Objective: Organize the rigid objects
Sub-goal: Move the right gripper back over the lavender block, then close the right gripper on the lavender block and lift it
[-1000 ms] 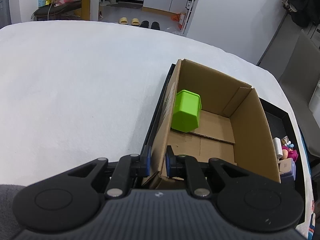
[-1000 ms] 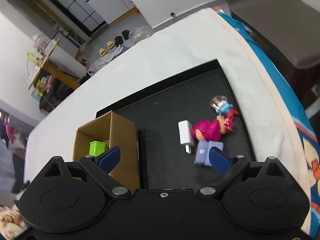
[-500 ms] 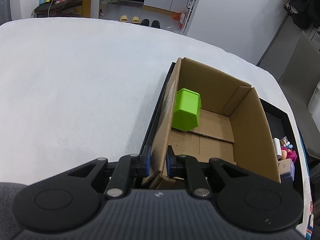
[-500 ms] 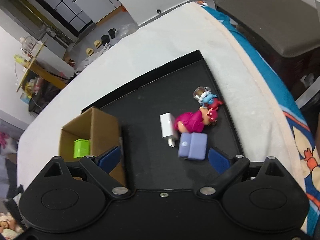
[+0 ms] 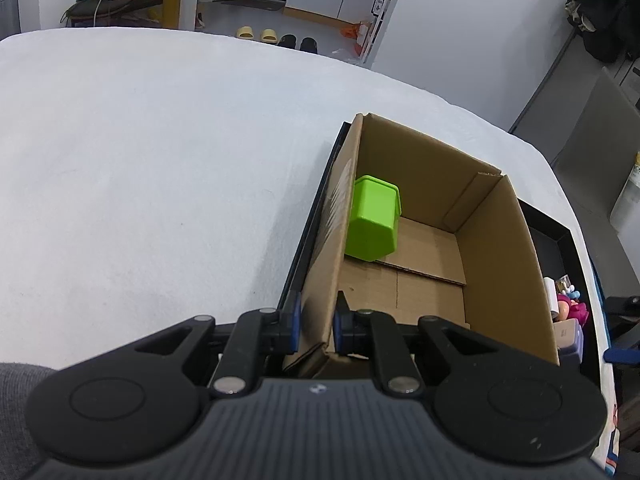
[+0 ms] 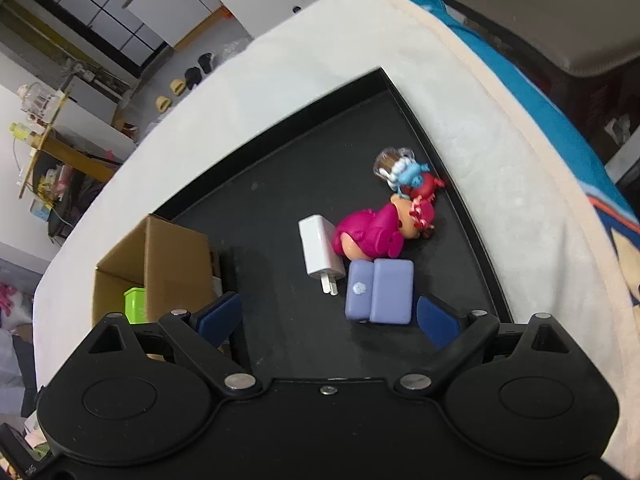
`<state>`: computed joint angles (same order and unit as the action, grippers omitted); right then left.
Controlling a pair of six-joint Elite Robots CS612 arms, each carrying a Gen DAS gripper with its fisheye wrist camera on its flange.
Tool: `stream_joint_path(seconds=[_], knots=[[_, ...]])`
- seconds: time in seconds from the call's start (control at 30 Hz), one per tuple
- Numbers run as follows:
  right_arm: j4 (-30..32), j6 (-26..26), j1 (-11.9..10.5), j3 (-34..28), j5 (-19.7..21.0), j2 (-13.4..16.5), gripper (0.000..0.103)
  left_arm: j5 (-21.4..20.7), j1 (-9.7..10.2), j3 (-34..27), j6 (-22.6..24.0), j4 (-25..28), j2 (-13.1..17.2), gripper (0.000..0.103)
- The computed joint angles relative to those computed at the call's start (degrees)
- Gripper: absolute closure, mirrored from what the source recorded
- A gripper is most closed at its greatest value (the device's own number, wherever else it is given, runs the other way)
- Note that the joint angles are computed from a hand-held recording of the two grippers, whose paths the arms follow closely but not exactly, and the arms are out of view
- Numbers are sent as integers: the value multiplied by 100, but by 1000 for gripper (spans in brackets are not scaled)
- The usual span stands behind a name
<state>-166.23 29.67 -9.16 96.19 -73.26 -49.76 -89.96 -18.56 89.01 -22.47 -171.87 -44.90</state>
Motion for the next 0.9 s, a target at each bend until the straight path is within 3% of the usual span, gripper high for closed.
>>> stream_joint_path(seconds=[0.63, 0.8, 0.9], knots=[[314, 69, 4, -259, 6, 300, 26, 15, -8, -42, 6, 94, 6, 89], [367, 47, -26, -258, 22, 327, 51, -14, -4, -58, 0, 100, 19, 89], [377, 13, -35, -266, 16, 338, 57, -12, -4, -60, -5, 98, 23, 89]])
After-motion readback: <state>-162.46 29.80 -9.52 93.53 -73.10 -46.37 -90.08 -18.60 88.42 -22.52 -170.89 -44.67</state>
